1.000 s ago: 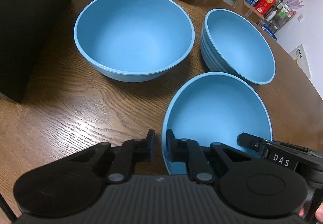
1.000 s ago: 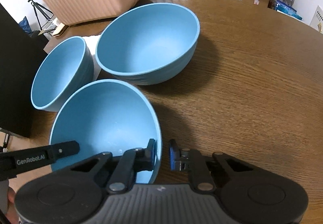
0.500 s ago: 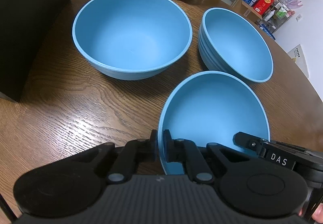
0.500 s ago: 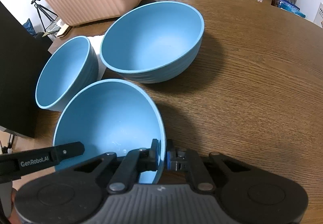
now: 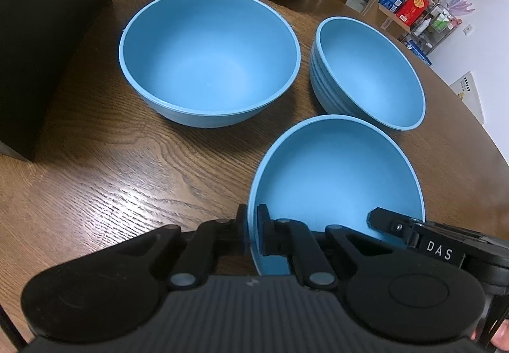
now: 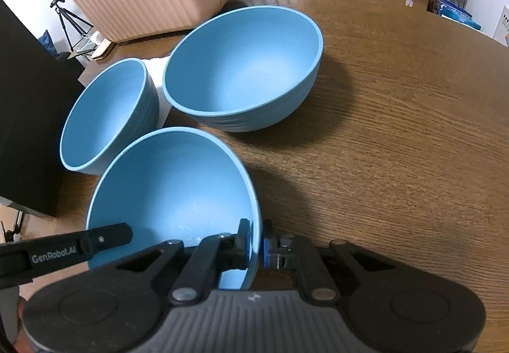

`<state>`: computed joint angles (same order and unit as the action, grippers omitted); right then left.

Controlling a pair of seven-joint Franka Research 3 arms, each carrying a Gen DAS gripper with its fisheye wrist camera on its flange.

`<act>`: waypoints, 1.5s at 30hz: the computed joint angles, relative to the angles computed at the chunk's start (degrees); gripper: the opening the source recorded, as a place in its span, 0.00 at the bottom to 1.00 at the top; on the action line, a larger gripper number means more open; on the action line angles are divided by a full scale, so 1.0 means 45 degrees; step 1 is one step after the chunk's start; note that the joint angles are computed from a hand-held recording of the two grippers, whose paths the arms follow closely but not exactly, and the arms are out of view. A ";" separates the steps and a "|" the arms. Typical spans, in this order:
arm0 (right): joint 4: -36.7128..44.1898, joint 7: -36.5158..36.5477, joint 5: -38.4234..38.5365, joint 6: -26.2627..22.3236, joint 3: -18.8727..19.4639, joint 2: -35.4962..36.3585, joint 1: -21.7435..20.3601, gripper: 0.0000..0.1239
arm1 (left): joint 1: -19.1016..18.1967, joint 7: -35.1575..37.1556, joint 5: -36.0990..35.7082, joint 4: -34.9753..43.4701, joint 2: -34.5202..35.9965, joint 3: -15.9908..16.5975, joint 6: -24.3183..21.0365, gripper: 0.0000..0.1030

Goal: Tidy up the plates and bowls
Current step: 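Lift and carry the light-blue bowl with both grippers toward the red rose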

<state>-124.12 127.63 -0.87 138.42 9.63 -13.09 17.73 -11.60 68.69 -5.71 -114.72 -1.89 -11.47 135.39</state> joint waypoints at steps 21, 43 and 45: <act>0.0813 0.0553 -0.0951 -0.0665 0.0701 -0.0572 0.0304 0.06 | -0.0020 0.0083 -0.0271 -0.1667 -0.2496 0.0530 0.0466 0.07; 0.4087 0.0030 -0.1978 -0.1595 0.1029 0.1614 0.2232 0.06 | 0.0888 -0.1088 0.0566 -0.3818 -0.5927 0.1452 0.0001 0.07; 0.4267 -0.0294 -0.1879 -0.1591 0.0998 0.1755 0.2415 0.06 | 0.1005 -0.1469 0.0737 -0.4172 -0.6404 0.1456 -0.0127 0.07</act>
